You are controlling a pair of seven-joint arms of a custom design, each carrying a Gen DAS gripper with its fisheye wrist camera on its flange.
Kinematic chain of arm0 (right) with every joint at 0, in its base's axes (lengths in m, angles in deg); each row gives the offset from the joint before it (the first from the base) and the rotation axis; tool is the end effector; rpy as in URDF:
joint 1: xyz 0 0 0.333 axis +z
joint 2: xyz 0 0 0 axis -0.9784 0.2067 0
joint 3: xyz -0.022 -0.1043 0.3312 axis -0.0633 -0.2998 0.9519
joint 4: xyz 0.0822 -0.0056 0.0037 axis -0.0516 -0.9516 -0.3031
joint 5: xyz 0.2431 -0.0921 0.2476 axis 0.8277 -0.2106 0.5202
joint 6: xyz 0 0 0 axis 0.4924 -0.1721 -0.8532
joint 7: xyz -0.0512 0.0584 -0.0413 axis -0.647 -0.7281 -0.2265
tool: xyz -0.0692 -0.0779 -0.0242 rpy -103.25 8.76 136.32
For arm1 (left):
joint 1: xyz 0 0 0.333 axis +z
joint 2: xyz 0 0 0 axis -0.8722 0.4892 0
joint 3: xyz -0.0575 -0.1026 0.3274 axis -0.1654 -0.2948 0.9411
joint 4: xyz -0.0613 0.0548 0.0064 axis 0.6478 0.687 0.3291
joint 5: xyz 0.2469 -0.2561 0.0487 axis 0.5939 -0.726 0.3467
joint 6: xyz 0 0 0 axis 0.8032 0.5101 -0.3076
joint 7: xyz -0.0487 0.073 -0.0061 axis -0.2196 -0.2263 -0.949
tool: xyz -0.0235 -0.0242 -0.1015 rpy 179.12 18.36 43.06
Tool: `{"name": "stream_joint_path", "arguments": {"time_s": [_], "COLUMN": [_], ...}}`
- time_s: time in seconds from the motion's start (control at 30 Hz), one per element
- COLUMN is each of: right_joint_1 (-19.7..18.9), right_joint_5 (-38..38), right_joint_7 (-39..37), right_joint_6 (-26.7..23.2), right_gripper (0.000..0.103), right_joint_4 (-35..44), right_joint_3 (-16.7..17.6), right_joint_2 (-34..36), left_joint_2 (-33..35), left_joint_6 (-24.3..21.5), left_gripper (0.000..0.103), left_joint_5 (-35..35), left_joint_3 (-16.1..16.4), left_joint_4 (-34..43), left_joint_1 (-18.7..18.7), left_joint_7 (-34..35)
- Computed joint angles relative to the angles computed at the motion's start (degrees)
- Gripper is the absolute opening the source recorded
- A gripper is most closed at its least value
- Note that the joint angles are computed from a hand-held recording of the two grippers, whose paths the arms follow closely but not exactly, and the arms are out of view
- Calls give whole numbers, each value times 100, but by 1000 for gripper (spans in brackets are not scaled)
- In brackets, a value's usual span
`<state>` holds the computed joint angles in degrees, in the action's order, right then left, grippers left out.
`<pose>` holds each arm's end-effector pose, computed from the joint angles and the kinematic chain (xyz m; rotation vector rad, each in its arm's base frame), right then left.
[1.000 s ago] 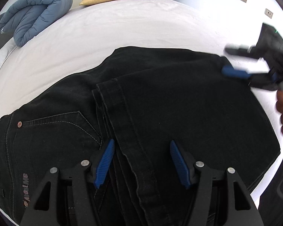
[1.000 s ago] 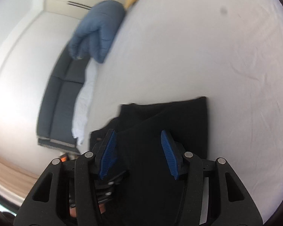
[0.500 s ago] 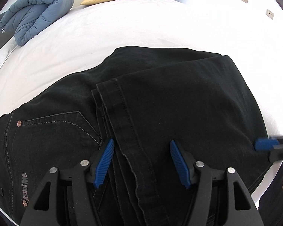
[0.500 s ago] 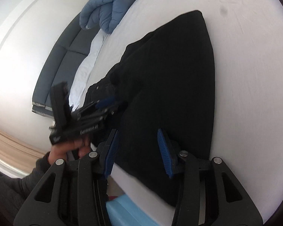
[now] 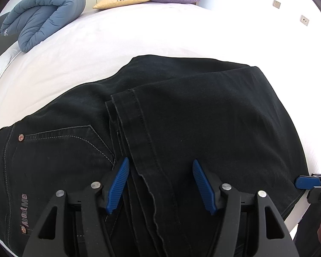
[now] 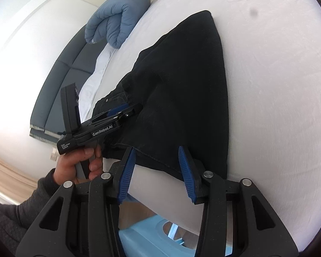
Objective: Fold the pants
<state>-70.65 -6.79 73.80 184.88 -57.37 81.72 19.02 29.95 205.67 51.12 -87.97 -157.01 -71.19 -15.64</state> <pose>0.5363 0.1037 0.5076 -1.7592 1.4746 0.4412 0.5910 -0.2188 0.6120 -1.9354 1.9625 -0.6042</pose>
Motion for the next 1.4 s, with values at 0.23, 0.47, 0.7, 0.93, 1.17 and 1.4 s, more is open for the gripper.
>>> {"name": "stream_joint_path", "arguments": {"time_s": [0.23,0.47,0.7,0.93,1.17,1.4], "right_joint_1": [107,175,512,650,689,644], "right_joint_5": [-161,75,-748,-767,-947,-1335], "right_joint_7": [68,389,1057,1146,1566,2785], "right_joint_6": [500,916,1356,383,-621,-1456], "right_gripper": [39,35,74,74,74,74], "right_joint_4": [-281,-409,-141,1388,3438,5680], "right_joint_3": [16,56,214,402,799,1079], "right_joint_2": [-225,-255,-438,614,2155,3809], "left_joint_2": [-147,-459,-1913,-3302,-3811,-3914], "left_joint_6": [395,930,1698,2273,2893,3125], "left_gripper": [65,66,67,77,77,77], "left_joint_5": [33,-350,-1344,-1513,-1978,-1917], "left_joint_3": [16,6,274,696,1210,1015], "left_joint_4": [-334,-815,-2339,-3864,-4548,-4784], "left_joint_1": [21,153,341,786,722,1061], "left_joint_7": [-114,43,-552,-1914,-2537,-3447]}}
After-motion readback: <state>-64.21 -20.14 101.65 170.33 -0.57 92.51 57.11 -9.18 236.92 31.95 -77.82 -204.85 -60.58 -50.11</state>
